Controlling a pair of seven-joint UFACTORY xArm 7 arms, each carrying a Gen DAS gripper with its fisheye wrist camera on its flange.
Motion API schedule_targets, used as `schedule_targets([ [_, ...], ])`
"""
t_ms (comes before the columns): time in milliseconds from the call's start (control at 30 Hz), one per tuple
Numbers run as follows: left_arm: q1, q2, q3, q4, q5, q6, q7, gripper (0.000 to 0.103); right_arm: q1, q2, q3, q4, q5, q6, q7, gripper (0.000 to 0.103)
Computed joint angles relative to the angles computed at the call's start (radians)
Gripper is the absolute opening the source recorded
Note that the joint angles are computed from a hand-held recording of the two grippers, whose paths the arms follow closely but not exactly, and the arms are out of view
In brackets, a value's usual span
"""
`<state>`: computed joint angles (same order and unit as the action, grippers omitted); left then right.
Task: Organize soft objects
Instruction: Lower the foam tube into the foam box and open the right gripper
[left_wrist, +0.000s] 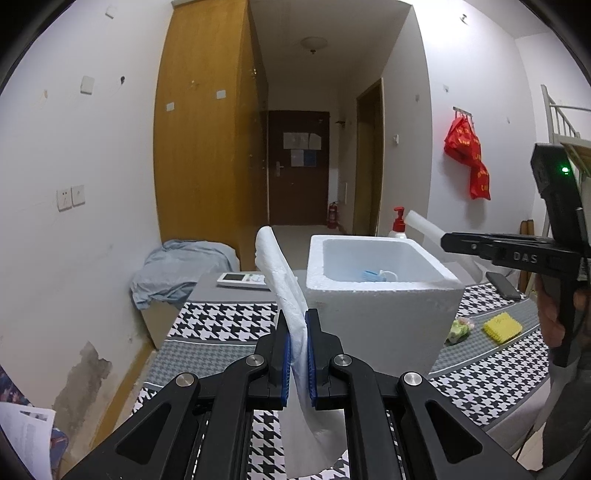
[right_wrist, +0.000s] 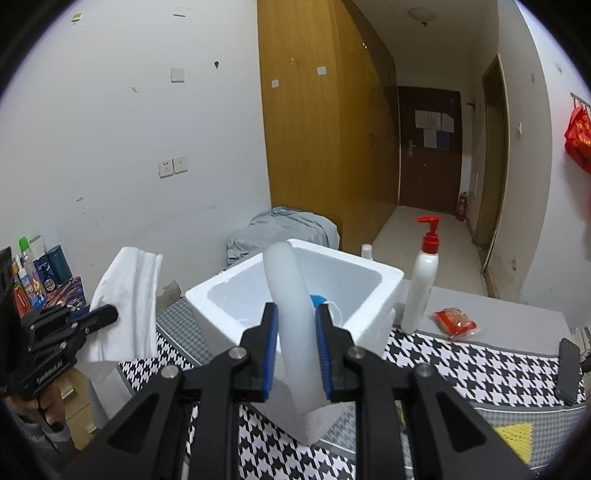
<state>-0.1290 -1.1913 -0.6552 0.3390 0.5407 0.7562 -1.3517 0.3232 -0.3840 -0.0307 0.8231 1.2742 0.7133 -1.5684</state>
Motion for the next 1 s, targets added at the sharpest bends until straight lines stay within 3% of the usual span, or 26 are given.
schedule_targets([
  [600,-0.014,-0.058,0.055,-0.071,-0.003,-0.074,0.055,0.008,0.043,0.09,0.076,0.07,-0.029,-0.131,0.114,0.024],
  [1000,-0.026,-0.105,0.052,-0.093,-0.037,-0.066,0.079,0.008,0.08,0.116,0.09,0.101,-0.057,-0.212,0.156,0.024],
])
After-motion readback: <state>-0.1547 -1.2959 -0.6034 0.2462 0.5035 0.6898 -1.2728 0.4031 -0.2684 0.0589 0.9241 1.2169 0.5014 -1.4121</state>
